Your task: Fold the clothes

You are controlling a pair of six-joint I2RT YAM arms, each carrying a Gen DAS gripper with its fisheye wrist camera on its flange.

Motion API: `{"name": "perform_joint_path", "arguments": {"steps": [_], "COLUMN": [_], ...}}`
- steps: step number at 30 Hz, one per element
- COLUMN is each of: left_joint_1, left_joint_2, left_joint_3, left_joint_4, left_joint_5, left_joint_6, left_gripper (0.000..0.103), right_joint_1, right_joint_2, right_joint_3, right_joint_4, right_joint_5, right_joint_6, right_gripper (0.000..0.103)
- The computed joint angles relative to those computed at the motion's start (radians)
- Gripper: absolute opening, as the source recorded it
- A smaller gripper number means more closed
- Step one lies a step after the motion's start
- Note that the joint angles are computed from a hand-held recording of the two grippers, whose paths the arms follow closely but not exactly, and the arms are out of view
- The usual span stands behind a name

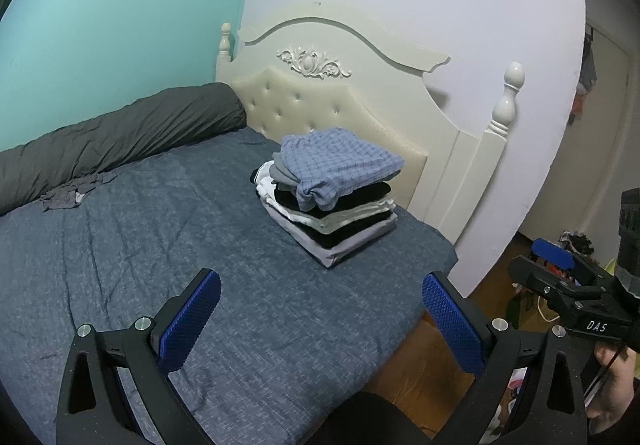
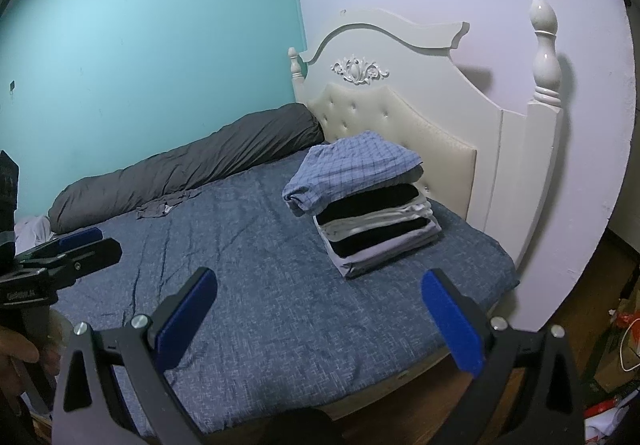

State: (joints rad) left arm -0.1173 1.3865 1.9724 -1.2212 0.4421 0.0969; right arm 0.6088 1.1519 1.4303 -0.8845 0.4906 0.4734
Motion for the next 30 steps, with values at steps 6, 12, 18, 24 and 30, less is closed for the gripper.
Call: {"name": "perform_joint_path", "arguments": {"steps": [6,12,18,24,30], "left_joint_1": [0.006,0.009,0.014,0.015,0.017], "left_joint_2": [-0.012,-0.004,-0.002,-0.013,-0.02], "left_joint_3": [-0.016,-0.009,-0.009,-0.018,-0.025], "left_joint_4": [0.01,-0.006,-0.009,0.001,0.005], "left_joint_5": [0.0,0.0,0.008,0.006,0.01], "left_joint_6": [0.004,0.011,0.014,0.015,0.015], "left_gripper": [0.103,0.103,0.103,0.103,0.103], "right_joint_1": [-0.004,0.002,0.014,0.021,0.026], "right_joint_2": [0.001,0.002,0.008,0.002,0.0], "right_joint_3": [-0.003,-0.008,-0.007,-0.013,-0.016], "right_joint_4": [0.004,0.002,-0.003,0.0,-0.004], "right_joint_5": [-0.003,0.006,0.018,0.032,0.036], "right_joint_6": [0.004,0.011,0.014,0.018,0.024], "right_gripper": [0.103,0.103,0.103,0.103,0.103]}}
